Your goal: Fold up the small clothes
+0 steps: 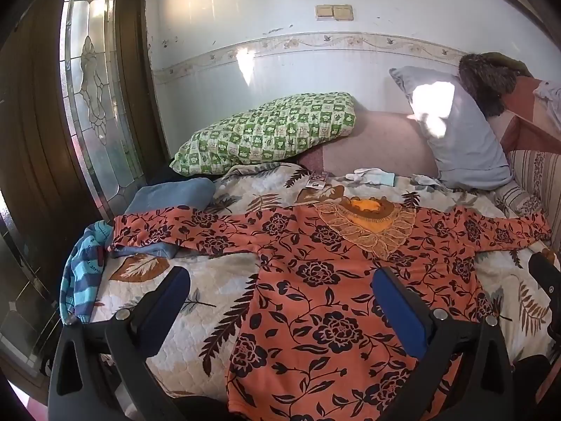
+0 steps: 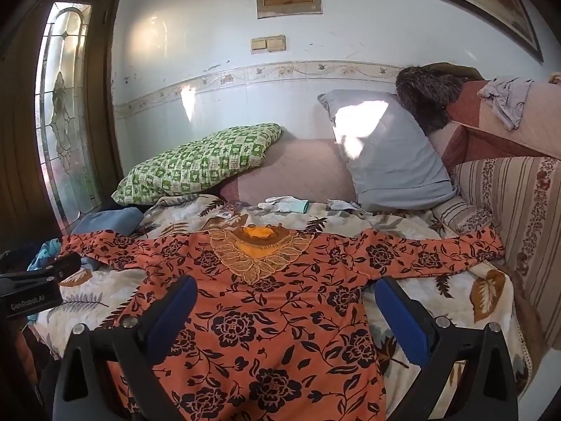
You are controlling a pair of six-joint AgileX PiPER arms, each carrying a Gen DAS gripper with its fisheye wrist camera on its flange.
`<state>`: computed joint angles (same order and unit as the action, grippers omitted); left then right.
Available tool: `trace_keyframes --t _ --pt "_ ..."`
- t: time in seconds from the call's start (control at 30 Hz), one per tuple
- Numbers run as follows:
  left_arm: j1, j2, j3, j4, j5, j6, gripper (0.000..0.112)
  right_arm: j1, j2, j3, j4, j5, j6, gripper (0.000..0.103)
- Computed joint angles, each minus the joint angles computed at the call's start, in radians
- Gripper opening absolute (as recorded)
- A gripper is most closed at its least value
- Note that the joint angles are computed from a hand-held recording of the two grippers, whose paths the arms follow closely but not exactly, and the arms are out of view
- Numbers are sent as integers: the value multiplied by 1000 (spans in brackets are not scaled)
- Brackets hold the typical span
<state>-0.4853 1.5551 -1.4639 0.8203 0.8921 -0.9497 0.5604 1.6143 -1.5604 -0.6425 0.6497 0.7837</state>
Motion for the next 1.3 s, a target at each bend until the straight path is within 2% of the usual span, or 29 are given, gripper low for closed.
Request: trace_keyframes --t 0.07,0.43,1.3 --pt "-17 10 -11 9 17 -3 103 53 57 -69 -89 74 99 103" --pt "-11 1 -11 6 17 2 103 84 77 -115 -110 120 115 103" --pt "2 2 -8 -5 10 12 103 103 92 -144 -97 144 100 103"
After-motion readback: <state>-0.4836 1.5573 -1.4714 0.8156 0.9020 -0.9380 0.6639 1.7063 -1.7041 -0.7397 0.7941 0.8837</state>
